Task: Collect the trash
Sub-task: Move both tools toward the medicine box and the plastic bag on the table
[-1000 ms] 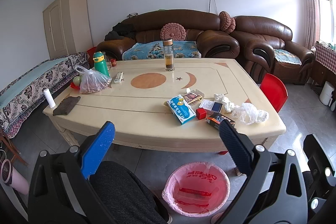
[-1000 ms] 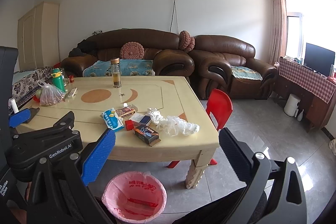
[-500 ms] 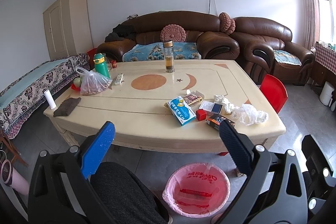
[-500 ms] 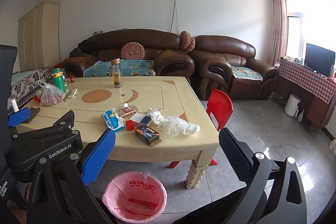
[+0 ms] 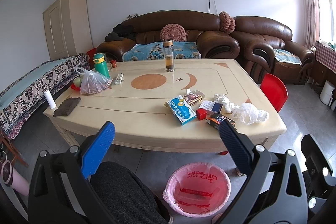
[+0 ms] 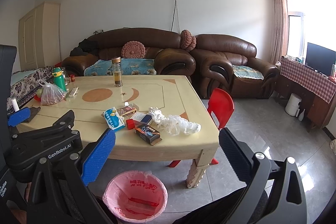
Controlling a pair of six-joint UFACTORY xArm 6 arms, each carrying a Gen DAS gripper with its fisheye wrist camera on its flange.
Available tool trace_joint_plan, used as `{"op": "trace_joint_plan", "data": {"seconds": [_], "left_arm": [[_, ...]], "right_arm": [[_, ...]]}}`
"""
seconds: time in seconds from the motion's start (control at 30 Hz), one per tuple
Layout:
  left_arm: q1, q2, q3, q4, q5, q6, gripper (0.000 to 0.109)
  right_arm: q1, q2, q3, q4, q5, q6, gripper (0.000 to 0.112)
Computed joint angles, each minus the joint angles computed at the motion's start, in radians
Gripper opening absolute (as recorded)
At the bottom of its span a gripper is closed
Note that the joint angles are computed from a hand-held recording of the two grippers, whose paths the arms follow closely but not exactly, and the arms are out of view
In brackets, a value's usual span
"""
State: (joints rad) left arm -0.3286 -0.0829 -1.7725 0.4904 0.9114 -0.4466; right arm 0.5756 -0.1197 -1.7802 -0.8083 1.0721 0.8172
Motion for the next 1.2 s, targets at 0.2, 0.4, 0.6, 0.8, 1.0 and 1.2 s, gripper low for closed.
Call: {"op": "trace_joint_plan", "data": {"seconds": [0.2,0.4,0.6,0.8,1.0,1.2], "left_arm": [[0.003,0.000,0.006,0.001,-0.002,0.007,0.097],[0.020,0.045,-0.010,-0.028,-0.005,0.038,0.097],[0.046,0.121,-0.064,-0.118,0.026,0.098,0.097],[0.057,0.228,-0.172,-0.125,0.080,0.111,0.097],[0.074,0.354,-0.339,-0.177,0.155,0.132,0.097],[0.081,0.568,-0.672,-0.218,0.311,0.155,0.097]], "right_arm": [[-0.035,-0.004,0.021,0.052,-0.038,-0.016,0.097],[-0.120,-0.003,0.066,0.162,-0.140,-0.066,0.097],[-0.194,0.040,0.069,0.239,-0.216,-0.125,0.097],[-0.241,0.094,0.048,0.259,-0.270,-0.172,0.097],[-0.283,0.161,0.002,0.320,-0.307,-0.247,0.097],[-0.330,0.252,-0.077,0.429,-0.303,-0.347,0.097]]}}
